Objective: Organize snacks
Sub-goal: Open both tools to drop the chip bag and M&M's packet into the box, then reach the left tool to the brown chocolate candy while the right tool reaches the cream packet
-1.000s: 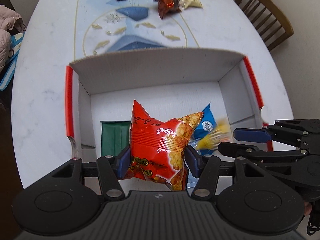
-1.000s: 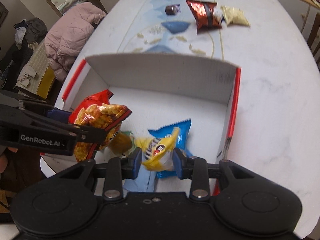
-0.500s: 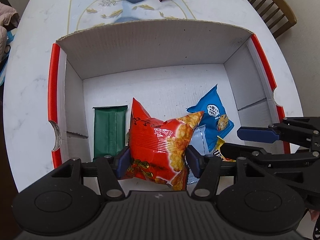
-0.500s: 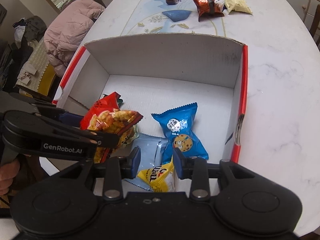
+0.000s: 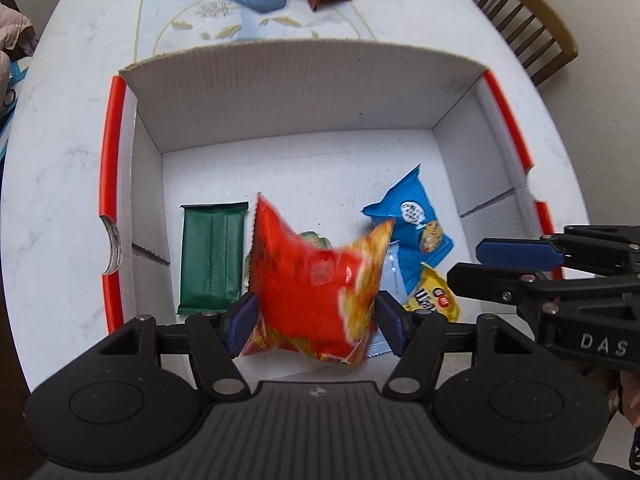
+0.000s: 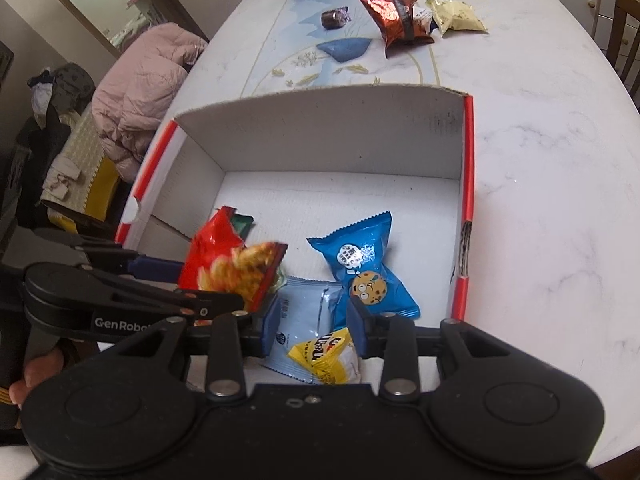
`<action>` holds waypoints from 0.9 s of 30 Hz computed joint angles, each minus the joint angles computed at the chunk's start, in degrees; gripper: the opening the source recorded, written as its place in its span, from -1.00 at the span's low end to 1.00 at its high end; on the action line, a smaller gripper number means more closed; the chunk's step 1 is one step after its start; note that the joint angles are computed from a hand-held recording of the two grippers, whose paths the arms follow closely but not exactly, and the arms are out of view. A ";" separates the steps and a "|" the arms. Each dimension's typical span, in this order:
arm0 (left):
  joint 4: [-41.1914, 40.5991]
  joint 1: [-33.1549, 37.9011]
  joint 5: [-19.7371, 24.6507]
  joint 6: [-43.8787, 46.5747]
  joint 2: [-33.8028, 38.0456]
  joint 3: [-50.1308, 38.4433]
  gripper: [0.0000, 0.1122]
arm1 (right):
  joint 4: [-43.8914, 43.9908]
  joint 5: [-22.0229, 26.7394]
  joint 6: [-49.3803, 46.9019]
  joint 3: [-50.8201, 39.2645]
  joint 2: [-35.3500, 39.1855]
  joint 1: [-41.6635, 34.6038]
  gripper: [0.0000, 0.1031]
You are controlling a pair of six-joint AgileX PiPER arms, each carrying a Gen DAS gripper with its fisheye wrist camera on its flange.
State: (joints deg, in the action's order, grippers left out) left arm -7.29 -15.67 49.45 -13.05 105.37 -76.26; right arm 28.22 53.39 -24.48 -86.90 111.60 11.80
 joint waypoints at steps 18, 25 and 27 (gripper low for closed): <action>4.42 -1.04 -2.69 -4.38 -11.14 1.19 0.18 | 2.68 -3.19 0.37 3.12 -8.11 -1.92 -0.24; 8.19 -1.87 -0.88 -5.40 -11.51 -4.66 0.26 | 0.10 -3.24 2.24 -1.24 -8.35 -1.96 0.09; 8.82 -1.75 0.01 -5.72 -10.68 -6.87 0.26 | -1.00 -3.04 2.98 -3.20 -7.75 -1.77 0.15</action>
State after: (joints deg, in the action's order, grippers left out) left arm 1.53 -17.41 49.46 -18.77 94.69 -83.12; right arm 27.22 50.35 -21.50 -90.09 103.85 10.03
